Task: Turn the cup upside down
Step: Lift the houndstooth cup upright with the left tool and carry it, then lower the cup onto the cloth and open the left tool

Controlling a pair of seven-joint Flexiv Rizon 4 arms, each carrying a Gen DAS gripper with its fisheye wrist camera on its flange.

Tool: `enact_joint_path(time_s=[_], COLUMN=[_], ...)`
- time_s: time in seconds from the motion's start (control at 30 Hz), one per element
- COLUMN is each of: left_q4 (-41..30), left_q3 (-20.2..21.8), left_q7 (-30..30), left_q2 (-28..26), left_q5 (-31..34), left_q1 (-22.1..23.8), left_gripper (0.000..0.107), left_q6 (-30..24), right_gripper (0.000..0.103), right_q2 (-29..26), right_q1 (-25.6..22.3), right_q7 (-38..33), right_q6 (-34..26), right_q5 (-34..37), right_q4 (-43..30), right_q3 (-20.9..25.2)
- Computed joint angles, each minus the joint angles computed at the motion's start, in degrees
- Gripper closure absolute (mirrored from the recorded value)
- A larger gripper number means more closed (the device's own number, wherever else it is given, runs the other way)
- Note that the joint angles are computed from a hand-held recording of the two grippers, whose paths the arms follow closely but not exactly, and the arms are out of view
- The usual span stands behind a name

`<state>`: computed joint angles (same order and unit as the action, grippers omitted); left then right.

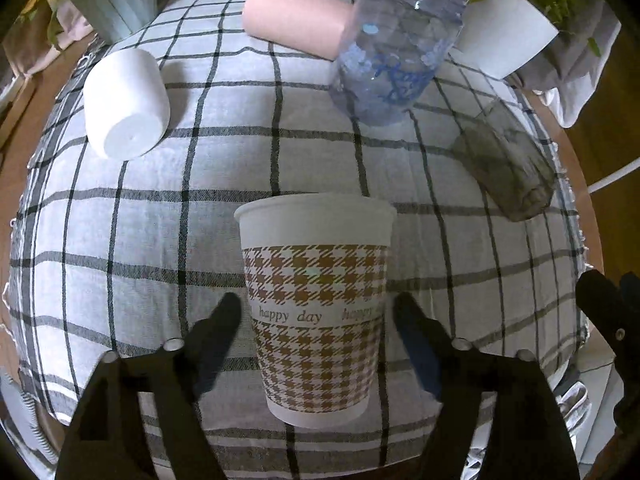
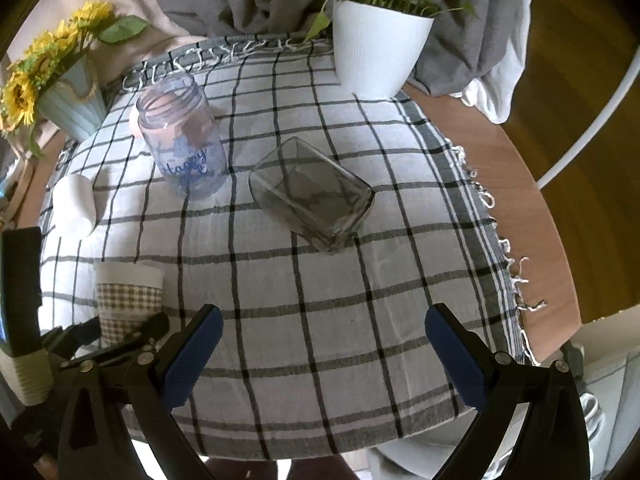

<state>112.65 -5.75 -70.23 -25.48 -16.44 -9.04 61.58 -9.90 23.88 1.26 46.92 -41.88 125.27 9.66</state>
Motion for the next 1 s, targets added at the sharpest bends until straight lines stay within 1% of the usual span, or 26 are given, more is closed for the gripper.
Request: enact_joint_path(time_s=[0.13, 0.23, 0.3, 0.37, 0.47, 0.53, 0.67, 0.77, 0.87, 0.93, 1.0], left_q4=[0.61, 2.15, 3.8, 5.7, 9.24, 10.46, 12.98, 14.99, 15.71, 15.81, 15.49], left_q3=[-1.64, -2.56, -2.76, -2.53, -2.1, -1.03, -0.17, -2.53, -1.69, 0.52, 2.22], left_q7=[4.22, 7.86, 10.28, 12.16, 15.36, 15.5, 15.8, 19.28, 19.76, 17.45, 15.56], left_q2=[1.09, 2.93, 4.82, 6.51, 9.24, 9.85, 10.8, 11.75, 12.1, 11.98, 11.51], left_q5=[-1.86, -4.2, -6.1, -7.62, -9.55, -8.73, -8.52, -12.7, -13.31, -11.23, -8.72], left_q1=[1.41, 2.27, 2.83, 3.07, 3.52, 3.31, 4.94, 8.23, 8.72, 7.87, 7.59], left_gripper=[0.023, 0.021, 0.018, 0.014, 0.011, 0.007, 0.005, 0.004, 0.004, 0.004, 0.004], left_q6=[-0.68, -0.53, 0.66, 3.46, 9.71, 13.93, 19.31, 20.63, 20.5, 20.99, 20.83], right_gripper=[0.001, 0.001, 0.001, 0.001, 0.001, 0.001, 0.001, 0.001, 0.001, 0.001, 0.002], right_q2=[0.96, 2.49, 3.76, 4.85, 5.4, 5.04, 2.62, 0.29, -2.54, -4.29, -5.98], right_q1=[0.46, 0.89, 1.12, 1.38, 1.52, 1.65, 2.4, 3.29, 3.84, 4.4, 5.11], right_q7=[2.49, 6.5, 9.73, 13.24, 17.01, 18.59, 18.97, 18.69, 16.19, 14.81, 13.13], right_q6=[-1.5, -2.94, -3.79, -4.71, -5.0, -4.41, -2.21, 0.43, 4.96, 7.67, 9.15], right_q5=[0.24, -1.22, -3.39, -5.98, -9.27, -10.61, -11.3, -11.65, -10.3, -9.52, -7.68], right_q4=[0.2, 0.85, 1.43, 1.83, 2.05, 1.74, 0.13, -1.14, -2.58, -3.28, -4.14], right_q3=[0.4, 0.81, 1.19, 1.73, 2.31, 2.52, 2.51, 2.17, 1.59, 1.05, 0.67])
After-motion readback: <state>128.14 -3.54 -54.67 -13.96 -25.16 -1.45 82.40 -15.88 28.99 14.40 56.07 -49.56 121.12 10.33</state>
